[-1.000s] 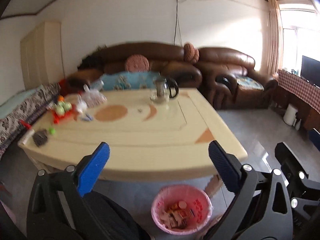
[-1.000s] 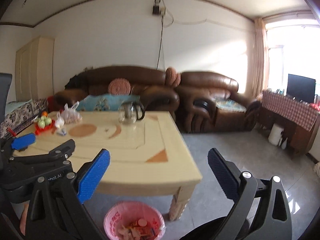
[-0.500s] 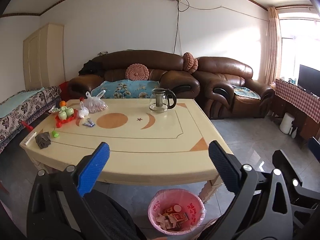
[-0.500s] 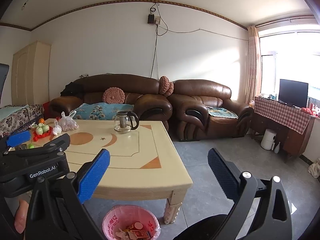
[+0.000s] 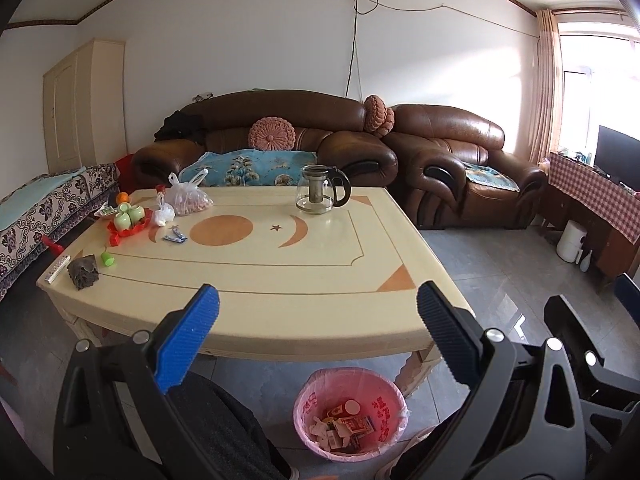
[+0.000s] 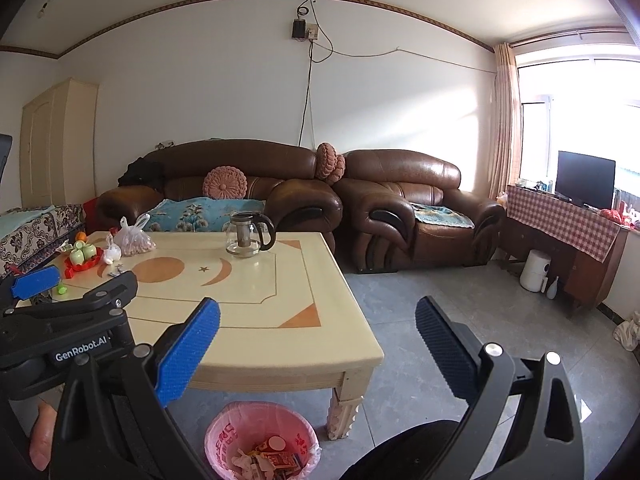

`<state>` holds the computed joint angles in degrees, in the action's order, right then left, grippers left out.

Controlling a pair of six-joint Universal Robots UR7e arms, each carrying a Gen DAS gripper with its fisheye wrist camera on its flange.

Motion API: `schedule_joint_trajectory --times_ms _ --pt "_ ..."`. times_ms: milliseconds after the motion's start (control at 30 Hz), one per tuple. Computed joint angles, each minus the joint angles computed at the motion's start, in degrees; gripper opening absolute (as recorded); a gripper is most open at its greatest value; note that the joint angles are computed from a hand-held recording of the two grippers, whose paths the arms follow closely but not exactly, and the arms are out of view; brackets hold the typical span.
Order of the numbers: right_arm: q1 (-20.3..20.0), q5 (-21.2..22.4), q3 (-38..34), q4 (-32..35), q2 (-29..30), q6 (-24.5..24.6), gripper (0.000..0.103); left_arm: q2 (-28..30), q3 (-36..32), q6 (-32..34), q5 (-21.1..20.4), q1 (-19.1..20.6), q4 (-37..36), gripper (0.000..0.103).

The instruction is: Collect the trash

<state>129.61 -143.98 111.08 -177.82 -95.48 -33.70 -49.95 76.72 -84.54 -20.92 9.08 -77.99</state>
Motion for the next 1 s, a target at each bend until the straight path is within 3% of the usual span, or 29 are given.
schedule_joint_trajectory --times_ms 1000 --pt "-0.4 -0.6 0.6 -1.8 0.3 -1.5 0.096 0.4 -1.0 -1.3 0.1 0.0 3.3 0.097"
